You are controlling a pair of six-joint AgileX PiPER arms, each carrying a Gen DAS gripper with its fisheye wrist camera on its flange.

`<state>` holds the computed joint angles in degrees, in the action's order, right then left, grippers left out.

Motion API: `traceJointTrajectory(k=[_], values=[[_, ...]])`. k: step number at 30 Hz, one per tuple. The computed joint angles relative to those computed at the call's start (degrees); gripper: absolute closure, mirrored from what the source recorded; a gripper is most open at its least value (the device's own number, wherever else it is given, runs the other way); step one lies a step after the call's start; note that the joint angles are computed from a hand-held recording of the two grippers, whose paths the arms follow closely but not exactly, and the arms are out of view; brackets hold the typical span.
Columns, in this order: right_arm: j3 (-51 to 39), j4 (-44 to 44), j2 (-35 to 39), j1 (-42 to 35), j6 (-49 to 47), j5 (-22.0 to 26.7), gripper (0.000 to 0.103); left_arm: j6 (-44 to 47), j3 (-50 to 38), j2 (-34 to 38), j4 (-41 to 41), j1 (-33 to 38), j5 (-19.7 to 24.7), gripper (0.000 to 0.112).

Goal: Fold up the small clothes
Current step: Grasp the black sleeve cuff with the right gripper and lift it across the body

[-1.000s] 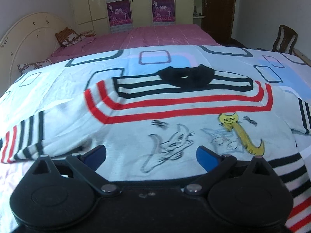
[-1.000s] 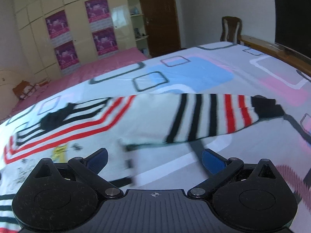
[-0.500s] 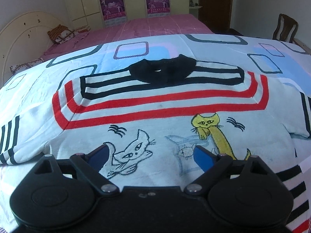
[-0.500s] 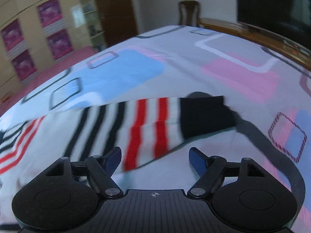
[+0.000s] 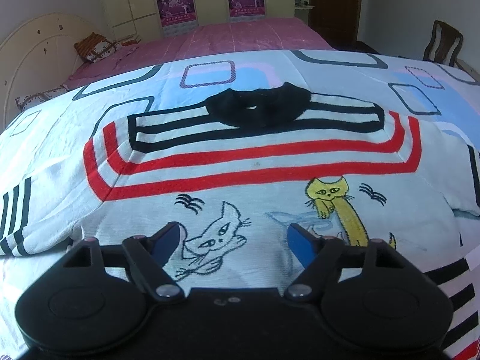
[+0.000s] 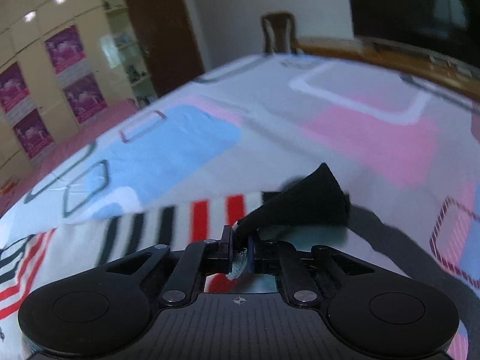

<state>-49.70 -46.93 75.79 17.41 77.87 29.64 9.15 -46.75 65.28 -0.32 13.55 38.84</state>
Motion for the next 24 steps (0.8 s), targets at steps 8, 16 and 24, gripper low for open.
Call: traceJointTrajectory(k=[8,16,24], values=[[-13.8,-9.8,5.8,21.8,3.0,5.7,0.095,15.7,-1.7,0.0,-12.1,12.8,0.5,0.036],[-35.9,-0.9,26.7,36.0,-6.5,3.0,0.095,32.6,-4.6,2.6,-23.1,28.8,2.7,0.036],[-50.2,21.2,40.6,40.3,-24.7,5.5,0.085,40.8,-7.7,7.2,-30.4,35.7,7.3,0.027]])
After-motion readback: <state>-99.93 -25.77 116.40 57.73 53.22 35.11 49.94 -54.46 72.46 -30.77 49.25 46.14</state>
